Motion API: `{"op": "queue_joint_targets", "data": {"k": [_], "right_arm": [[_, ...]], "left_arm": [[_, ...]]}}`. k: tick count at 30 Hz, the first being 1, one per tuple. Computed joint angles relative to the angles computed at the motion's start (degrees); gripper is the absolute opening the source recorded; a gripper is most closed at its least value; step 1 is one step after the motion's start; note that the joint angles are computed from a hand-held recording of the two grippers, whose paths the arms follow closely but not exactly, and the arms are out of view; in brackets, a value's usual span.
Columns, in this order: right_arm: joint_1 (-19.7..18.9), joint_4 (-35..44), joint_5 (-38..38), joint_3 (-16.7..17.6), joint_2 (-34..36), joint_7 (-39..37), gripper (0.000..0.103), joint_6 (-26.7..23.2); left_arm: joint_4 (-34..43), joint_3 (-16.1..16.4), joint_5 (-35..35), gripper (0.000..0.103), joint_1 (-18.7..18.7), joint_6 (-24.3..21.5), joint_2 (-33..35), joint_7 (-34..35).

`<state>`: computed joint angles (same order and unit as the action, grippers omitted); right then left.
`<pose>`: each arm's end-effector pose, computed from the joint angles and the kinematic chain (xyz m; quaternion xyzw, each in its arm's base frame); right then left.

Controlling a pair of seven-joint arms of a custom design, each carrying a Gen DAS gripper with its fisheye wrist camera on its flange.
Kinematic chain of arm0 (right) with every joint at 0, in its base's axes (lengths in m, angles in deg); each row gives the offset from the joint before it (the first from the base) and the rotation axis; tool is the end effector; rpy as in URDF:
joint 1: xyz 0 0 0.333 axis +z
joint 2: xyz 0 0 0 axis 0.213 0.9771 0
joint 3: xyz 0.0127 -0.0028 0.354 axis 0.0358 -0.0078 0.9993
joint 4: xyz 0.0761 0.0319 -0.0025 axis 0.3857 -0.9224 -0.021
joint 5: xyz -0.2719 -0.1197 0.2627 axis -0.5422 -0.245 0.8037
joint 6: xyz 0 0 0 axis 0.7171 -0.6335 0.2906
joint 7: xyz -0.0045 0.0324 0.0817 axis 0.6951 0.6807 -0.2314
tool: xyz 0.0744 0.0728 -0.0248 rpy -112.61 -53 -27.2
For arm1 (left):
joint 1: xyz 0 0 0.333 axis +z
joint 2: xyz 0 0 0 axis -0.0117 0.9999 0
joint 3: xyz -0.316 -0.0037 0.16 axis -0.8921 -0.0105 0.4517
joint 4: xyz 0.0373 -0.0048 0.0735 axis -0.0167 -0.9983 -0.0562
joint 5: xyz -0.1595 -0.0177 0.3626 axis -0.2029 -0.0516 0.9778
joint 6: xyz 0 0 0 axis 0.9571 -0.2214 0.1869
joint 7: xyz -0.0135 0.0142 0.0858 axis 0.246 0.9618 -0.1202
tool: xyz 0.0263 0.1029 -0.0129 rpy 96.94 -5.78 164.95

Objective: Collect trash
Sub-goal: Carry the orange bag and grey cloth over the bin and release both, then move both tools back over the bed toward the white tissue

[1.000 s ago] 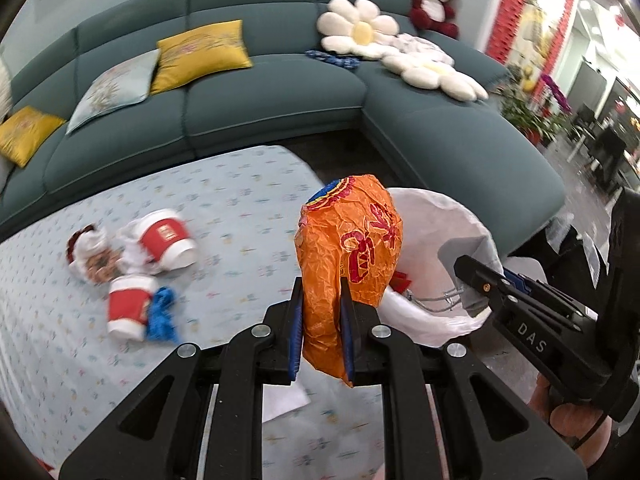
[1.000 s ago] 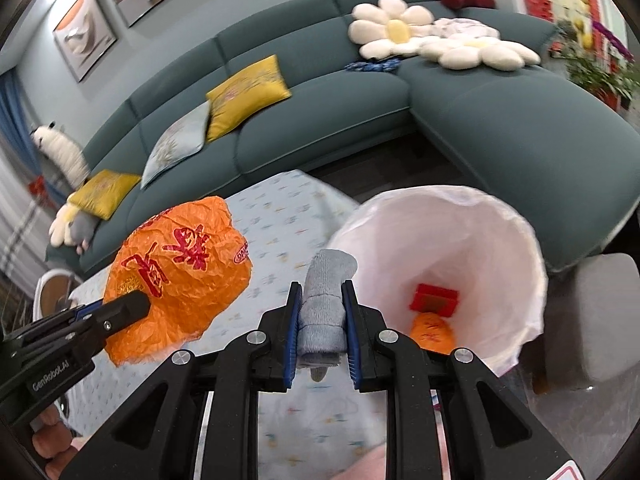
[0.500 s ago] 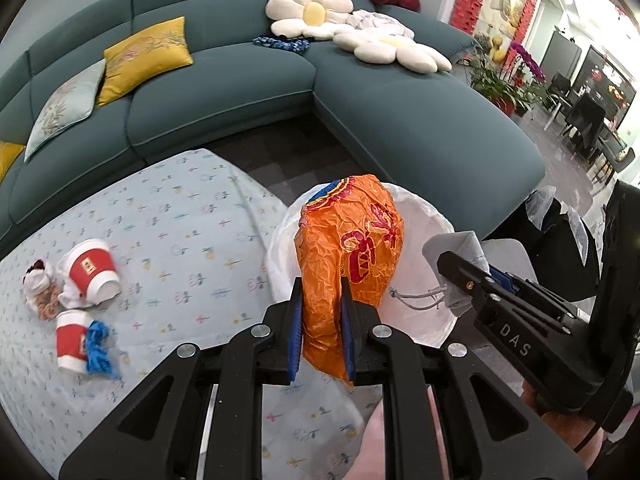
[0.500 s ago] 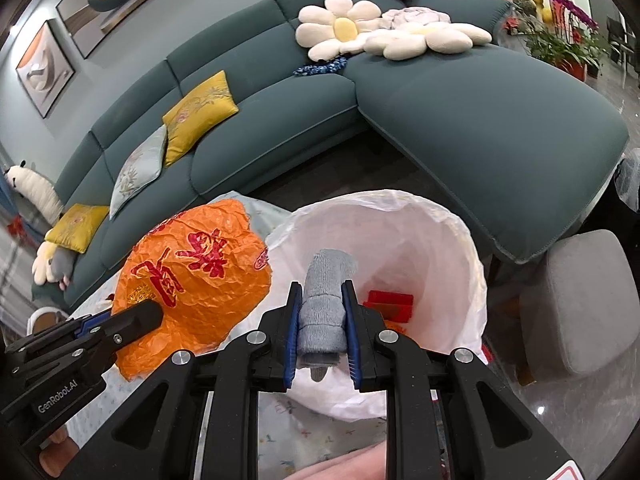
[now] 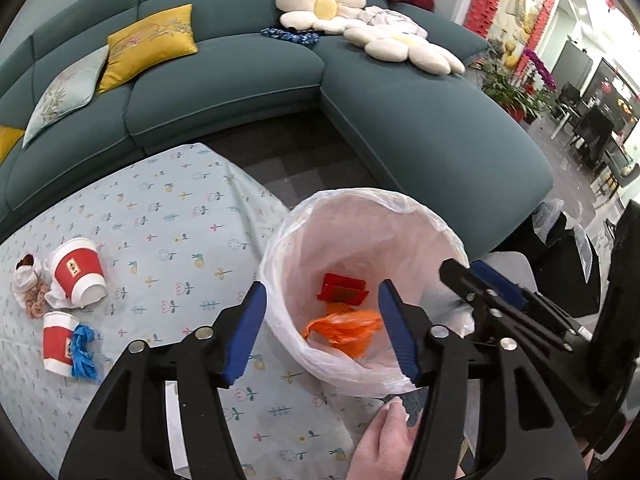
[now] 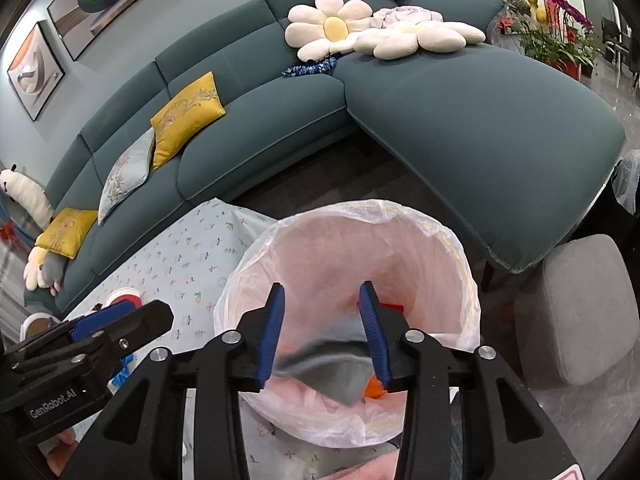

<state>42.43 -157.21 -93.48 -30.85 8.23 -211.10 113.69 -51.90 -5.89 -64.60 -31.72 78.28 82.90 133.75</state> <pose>0.4868 0.3714 0.4151 -0.5042 0.7811 -0.1744 0.3245 0.5335 -0.4503 0.4556 -0.5444 0.7876 -0.2694 0.1034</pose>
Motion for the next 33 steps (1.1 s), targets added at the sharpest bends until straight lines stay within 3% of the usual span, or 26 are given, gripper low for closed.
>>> {"op": "queue_joint_targets", "data": {"k": [20, 33], "right_arm": [[3.4, 6.3, 2.0, 2.3, 1.0, -6.6, 0.054, -6.1], [9.7, 15.3, 8.6, 2.6, 7.9, -15.9, 0.058, -6.5]], "left_arm": [[-10.9, 0.3, 2.4, 0.060, 4.1, 3.1, -8.6, -7.0], [-22.8, -1.5, 2.9, 0.060, 12.2, 5.3, -17.4, -11.2]]}}
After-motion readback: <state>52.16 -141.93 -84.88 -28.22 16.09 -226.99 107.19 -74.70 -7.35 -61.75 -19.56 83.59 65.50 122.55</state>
